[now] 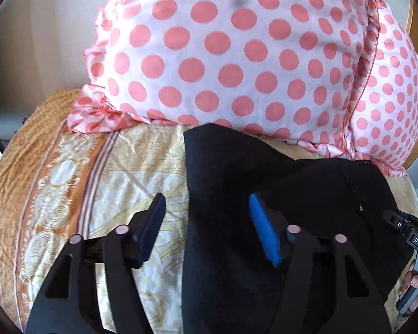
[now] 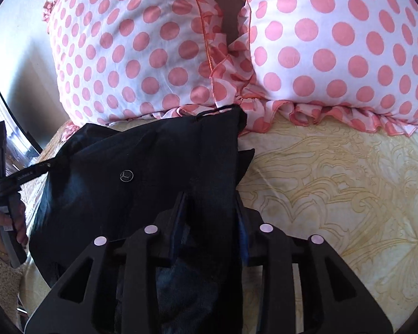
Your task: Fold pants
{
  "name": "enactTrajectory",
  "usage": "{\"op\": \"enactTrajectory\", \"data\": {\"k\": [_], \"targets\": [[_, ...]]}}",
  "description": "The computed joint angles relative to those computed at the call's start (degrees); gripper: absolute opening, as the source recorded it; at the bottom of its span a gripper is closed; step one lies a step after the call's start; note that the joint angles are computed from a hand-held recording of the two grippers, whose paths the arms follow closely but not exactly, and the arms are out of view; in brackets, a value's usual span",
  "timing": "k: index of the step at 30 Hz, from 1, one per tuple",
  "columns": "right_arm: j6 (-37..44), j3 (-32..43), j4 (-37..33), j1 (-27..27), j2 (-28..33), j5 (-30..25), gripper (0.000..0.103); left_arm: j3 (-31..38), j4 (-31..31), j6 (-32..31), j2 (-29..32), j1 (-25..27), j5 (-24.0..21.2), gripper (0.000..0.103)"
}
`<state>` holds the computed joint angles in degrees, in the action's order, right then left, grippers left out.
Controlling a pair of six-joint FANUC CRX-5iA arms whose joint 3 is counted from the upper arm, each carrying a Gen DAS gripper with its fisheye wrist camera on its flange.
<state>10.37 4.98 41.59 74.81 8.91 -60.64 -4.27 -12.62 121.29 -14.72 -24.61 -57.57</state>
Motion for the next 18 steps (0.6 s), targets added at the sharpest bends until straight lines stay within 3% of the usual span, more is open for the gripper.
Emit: {"op": "enactTrajectory", "data": {"k": [2, 4, 7, 9, 11, 13, 14, 16, 18], "targets": [[-3.03, -1.74, 6.76, 2.35, -0.9, -3.0, 0.047, -1.53, -1.14, 0.0, -4.13, -1.83, 1.38, 0.071], [-3.59, -4.88, 9.87, 4.58, -3.25, -0.78, 0.047, -4.46, 3.06, -3.58, -7.81, -3.06, 3.86, 0.079], [1.06, -4.78, 6.61, 7.15, -3.2, 1.25, 0.047, -8.59, 11.65, -8.86, -9.71, -5.55, 5.91, 0.082], [5.33, -1.75, 1.07, 7.66, -0.97, -0.03, 0.047, -9.06, 14.03, -10.39, -7.66, -7.67, 5.24, 0.082], [7.55, 1.49, -3.65, 7.17, 1.95, -3.33, 0.049, -7.02, 11.71, -8.09, -3.5, -9.83, 2.3, 0.082], [5.0, -0.32, -1.95, 7.17, 1.69, -1.65, 0.052, -7.51, 10.77, -6.32, -1.89, -9.92, 2.9, 0.085], [4.83, 0.08, -2.43, 7.02, 1.76, -1.74, 0.052, -6.49, 6.89, -4.18, -1.55, -11.75, 3.22, 0.088], [3.5, 1.04, -2.82, 7.38, 1.8, -3.01, 0.053, -3.04, 1.9, -0.9, 0.39, -14.64, -0.78, 0.089], [-1.35, -0.57, 0.72, 9.38, 0.6, -3.8, 0.065, -2.75, -0.52, 2.61, -1.06, -16.7, -1.9, 0.095]]}}
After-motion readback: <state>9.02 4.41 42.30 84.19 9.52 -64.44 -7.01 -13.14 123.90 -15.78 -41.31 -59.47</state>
